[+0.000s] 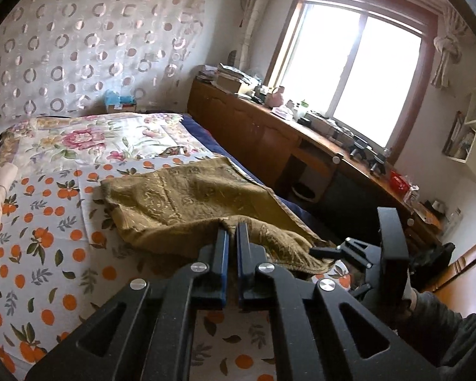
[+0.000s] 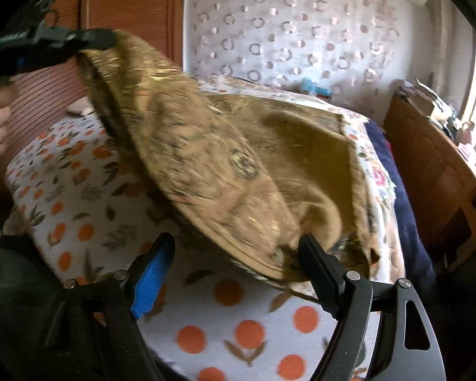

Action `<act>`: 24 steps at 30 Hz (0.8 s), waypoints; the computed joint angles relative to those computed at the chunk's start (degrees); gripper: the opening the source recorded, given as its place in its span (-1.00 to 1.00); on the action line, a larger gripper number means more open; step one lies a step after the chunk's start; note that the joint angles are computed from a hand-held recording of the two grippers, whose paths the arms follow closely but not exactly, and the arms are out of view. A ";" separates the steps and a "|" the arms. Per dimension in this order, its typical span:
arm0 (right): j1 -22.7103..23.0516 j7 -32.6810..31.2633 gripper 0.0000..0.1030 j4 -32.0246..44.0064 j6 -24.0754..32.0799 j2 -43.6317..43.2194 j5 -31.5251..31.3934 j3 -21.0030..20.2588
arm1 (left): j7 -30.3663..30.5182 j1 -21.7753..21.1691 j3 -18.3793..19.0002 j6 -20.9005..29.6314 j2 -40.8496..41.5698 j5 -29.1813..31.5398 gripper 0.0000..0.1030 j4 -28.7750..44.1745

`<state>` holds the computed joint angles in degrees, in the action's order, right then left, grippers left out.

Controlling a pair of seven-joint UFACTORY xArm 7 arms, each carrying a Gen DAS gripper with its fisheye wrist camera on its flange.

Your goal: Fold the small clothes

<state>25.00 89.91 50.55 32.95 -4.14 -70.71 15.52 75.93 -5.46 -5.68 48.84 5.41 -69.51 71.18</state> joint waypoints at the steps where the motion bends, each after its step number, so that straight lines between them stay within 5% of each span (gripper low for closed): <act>1: -0.29 0.25 0.58 0.06 -0.16 -0.06 -0.40 -0.29 | -0.16 0.03 0.03 -0.18 0.21 0.02 -0.92 0.22; 4: -1.11 -0.97 0.58 0.46 1.30 -0.43 -0.30 -0.85 | -1.29 0.39 0.07 -0.73 1.76 0.20 -0.92 1.77; 6: -1.89 -1.42 0.38 0.83 1.15 -0.75 -0.25 -1.36 | -1.49 0.73 -0.11 -0.94 2.77 0.84 -0.92 2.63; 11: -3.92 -7.44 -0.67 4.68 -4.34 1.33 0.13 -2.61 | -0.10 0.48 -1.41 -6.01 4.83 1.78 -0.92 4.21; 17: -3.33 -17.45 -0.74 16.37 -1.95 7.22 0.99 -4.65 | -3.47 0.63 -2.85 -10.96 9.76 5.18 -0.92 10.85; 24: -2.80 -27.81 -0.74 29.27 -6.97 17.22 6.26 -9.73 | -14.74 -0.22 -4.02 -14.41 21.77 18.33 -0.91 25.36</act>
<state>22.20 62.11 79.81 25.97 13.08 -64.46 5.79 61.19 -5.67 -9.70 34.43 27.18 -51.18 96.54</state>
